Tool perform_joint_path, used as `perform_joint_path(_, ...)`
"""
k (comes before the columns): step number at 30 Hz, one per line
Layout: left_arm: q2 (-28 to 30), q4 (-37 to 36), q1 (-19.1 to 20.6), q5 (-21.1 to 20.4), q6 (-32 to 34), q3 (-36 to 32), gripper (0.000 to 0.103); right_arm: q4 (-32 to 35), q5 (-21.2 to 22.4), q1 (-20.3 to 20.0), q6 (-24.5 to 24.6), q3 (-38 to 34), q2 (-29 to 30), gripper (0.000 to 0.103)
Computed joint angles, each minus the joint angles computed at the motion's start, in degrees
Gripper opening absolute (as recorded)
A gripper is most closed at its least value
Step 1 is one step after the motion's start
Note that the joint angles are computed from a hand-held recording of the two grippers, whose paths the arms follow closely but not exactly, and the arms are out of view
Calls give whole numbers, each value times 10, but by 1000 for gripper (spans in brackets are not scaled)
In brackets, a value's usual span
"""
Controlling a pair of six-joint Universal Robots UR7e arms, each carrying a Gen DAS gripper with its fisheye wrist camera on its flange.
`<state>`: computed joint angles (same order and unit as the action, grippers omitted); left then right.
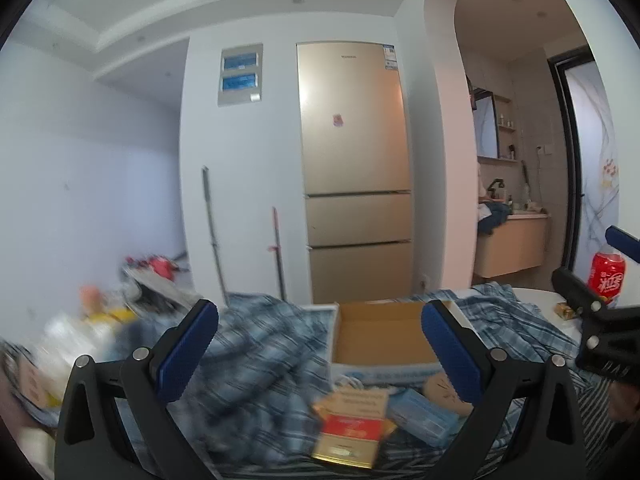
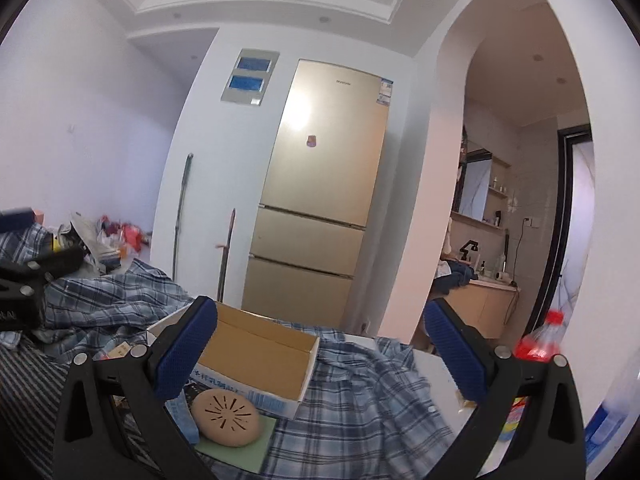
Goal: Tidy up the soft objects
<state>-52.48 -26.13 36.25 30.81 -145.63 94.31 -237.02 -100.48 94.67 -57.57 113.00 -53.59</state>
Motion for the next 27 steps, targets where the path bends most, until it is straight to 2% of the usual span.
perform_joint_path(3, -14, 40, -10, 3, -33, -10, 103, 78, -12, 9, 47, 2, -34, 103)
perform_joint_path(5, -15, 79, -13, 12, -56, -24, 103, 101, -7, 8, 58, 1, -42, 103)
perform_joint_path(7, -5, 129, -12, 17, -71, -47, 103, 113, -9, 8, 57, -5, -41, 103)
perform_joint_path(9, 12, 198, -8, 29, -100, -78, 103, 162, -1, 4, 74, -6, -51, 103)
perform_joint_path(11, 37, 288, 2, 47, -147, -115, 96, 207, 4, 0, 95, -9, -58, 103)
perform_joint_path(12, 44, 308, 6, 52, -161, -122, 93, 221, 8, -4, 100, -11, -58, 103)
perform_joint_path(15, 73, 380, 29, 85, -217, -148, 93, 236, 21, -22, 97, -17, -48, 103)
perform_joint_path(16, 79, 390, 34, 91, -223, -154, 91, 239, 20, -28, 96, -22, -42, 103)
perform_joint_path(18, 90, 381, 41, 70, -222, -154, 88, 251, 13, -39, 104, -32, -29, 103)
perform_joint_path(23, 99, 380, 63, 92, -202, -158, 85, 313, -18, -51, 114, -51, -22, 103)
perform_joint_path(27, 106, 381, 78, 112, -189, -162, 85, 344, -25, -54, 126, -55, -26, 103)
